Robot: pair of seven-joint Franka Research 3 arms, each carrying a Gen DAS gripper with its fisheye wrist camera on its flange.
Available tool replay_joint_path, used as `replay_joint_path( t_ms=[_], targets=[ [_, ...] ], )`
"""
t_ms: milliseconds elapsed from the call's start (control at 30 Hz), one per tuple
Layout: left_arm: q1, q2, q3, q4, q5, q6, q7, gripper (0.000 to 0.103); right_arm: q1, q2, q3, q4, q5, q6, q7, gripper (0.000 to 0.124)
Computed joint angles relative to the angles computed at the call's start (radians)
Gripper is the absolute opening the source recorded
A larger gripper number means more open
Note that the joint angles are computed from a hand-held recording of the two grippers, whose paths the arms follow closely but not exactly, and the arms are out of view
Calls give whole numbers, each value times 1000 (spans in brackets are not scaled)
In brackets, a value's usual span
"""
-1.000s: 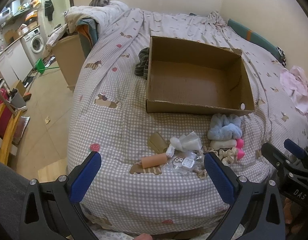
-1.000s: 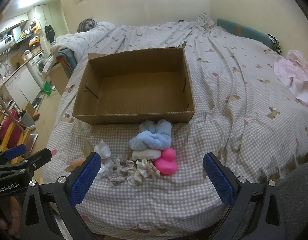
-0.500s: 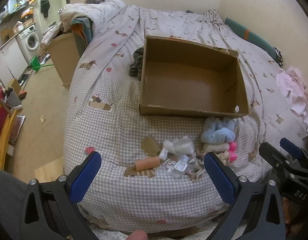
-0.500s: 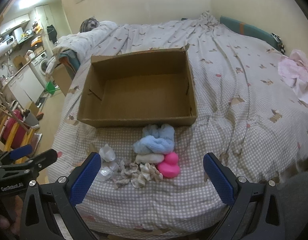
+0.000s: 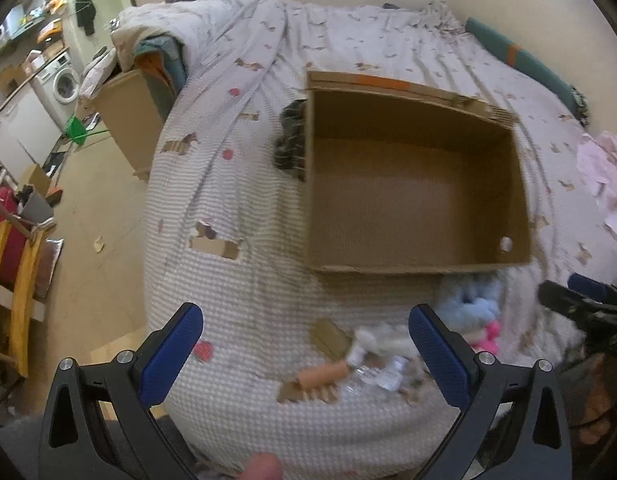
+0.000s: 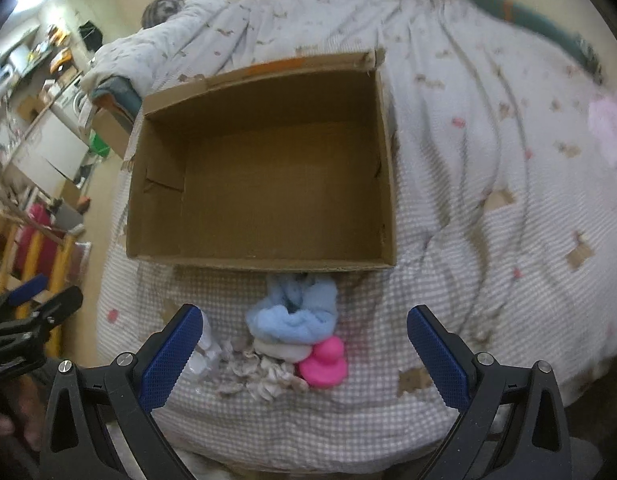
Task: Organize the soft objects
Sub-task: 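Lower the right gripper onto the light-blue scrunchie and close it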
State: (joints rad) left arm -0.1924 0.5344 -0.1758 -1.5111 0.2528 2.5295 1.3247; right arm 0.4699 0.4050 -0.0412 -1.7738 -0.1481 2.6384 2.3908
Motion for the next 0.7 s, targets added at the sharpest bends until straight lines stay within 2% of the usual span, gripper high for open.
replay_joint_path(
  t_ms=[100, 200, 267, 333, 467, 567, 633, 667, 700],
  targets=[
    [-11, 37, 35, 26, 33, 2, -43, 103, -55, 39, 39, 23, 110, 17, -47, 103],
    [-4, 61, 42, 58, 25, -55, -90, 103, -94, 89, 70, 66, 214, -2, -97, 103],
    [31, 55, 13, 49, -25, -38, -82, 103, -99, 128, 76, 112, 249, -33, -128, 103],
    [33, 57, 14, 54, -26, -39, -82, 103, -103, 180, 86, 181, 274, -84, -173, 103],
    [37, 97, 4, 111, -48, -108, -68, 103, -54, 279, 47, 326, 233, -200, -178, 102],
    [43, 128, -4, 152, -80, -160, -60, 103, -38, 367, 44, 454, 207, -307, -206, 83],
    [44, 144, -3, 171, -94, -194, -64, 103, -33, 405, 46, 499, 207, -339, -222, 63],
    [45, 149, -3, 179, -100, -209, -66, 103, -38, 418, 53, 512, 218, -348, -231, 40],
    [49, 156, -6, 187, -110, -221, -63, 103, -50, 419, 66, 502, 243, -332, -240, 30]
  ],
)
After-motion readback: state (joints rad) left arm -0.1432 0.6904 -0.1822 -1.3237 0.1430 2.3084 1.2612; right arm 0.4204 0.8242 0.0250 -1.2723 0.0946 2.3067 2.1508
